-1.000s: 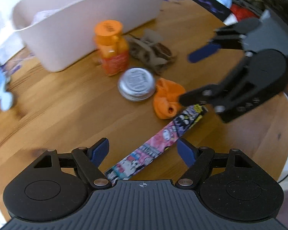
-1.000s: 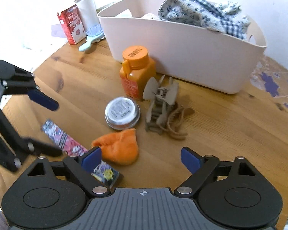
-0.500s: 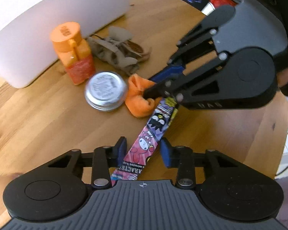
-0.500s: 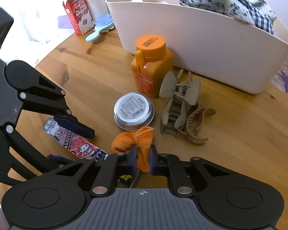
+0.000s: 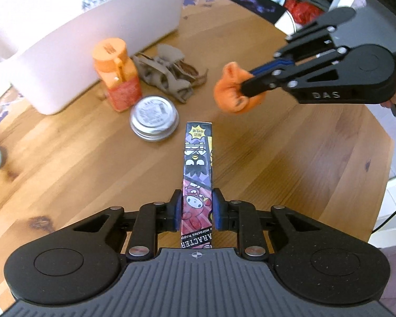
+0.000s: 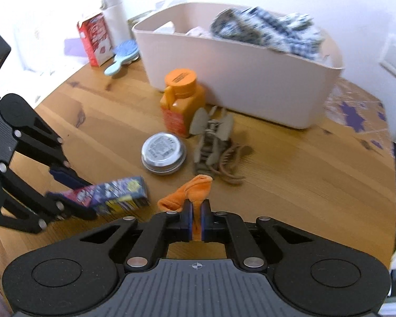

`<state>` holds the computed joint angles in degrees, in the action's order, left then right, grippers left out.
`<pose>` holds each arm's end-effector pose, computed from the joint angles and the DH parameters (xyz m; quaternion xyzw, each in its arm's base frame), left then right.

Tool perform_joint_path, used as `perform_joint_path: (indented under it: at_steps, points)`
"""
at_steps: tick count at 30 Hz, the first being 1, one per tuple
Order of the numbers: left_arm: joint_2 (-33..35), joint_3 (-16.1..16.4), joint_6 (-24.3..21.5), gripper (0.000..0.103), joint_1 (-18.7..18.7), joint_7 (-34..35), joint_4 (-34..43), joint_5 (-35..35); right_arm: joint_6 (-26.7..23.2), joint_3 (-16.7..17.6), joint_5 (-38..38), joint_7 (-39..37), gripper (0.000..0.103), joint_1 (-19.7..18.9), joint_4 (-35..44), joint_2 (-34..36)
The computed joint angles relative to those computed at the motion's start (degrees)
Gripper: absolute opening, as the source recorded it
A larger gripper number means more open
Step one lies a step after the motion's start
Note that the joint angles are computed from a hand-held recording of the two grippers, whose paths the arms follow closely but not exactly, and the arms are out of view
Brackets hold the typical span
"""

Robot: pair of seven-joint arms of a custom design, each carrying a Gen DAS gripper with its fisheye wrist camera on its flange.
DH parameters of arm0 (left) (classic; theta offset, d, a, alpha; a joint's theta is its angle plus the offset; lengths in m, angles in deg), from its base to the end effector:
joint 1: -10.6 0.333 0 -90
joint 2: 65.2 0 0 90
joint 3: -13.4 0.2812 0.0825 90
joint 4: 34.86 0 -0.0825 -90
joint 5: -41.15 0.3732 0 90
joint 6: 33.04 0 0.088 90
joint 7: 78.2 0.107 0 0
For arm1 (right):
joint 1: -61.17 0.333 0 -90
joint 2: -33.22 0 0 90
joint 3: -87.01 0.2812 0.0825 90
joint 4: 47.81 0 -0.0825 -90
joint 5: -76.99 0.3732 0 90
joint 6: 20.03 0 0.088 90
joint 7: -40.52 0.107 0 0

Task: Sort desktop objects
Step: 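Carry the cartoon box and orange sock into the basket and open both tools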

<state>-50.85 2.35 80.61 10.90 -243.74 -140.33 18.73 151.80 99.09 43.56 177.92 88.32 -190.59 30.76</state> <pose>0.5788 -0.1293 0.3630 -0.1262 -0.9708 0.1988 0.0457 0.3576 0.3430 0.3293 -0.8030 0.5233 -0.1282 0.2548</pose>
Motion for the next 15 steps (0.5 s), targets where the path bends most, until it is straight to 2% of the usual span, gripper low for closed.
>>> perform_joint_path:
  at_steps: [4, 7, 15]
  points:
    - [-1.5, 0.5, -2.2, 0.023, 1.5, 2.1, 0.4, -2.7, -1.3, 1.5, -6.0, 6.9, 0.006, -1.9, -1.9, -4.1]
    - [-1.5, 0.1, -2.1, 0.023, 1.0, 1.0, 1.4, -4.7, -2.2, 3.1, -8.9, 10.3, 0.006, -3.5, -2.5, -6.3]
    - [-3.0, -0.1, -2.8, 0.023, 0.4, -1.3, 3.6, -9.8, -2.4, 5.5, -12.2, 11.9, 0.006, -7.6, -3.3, -11.6]
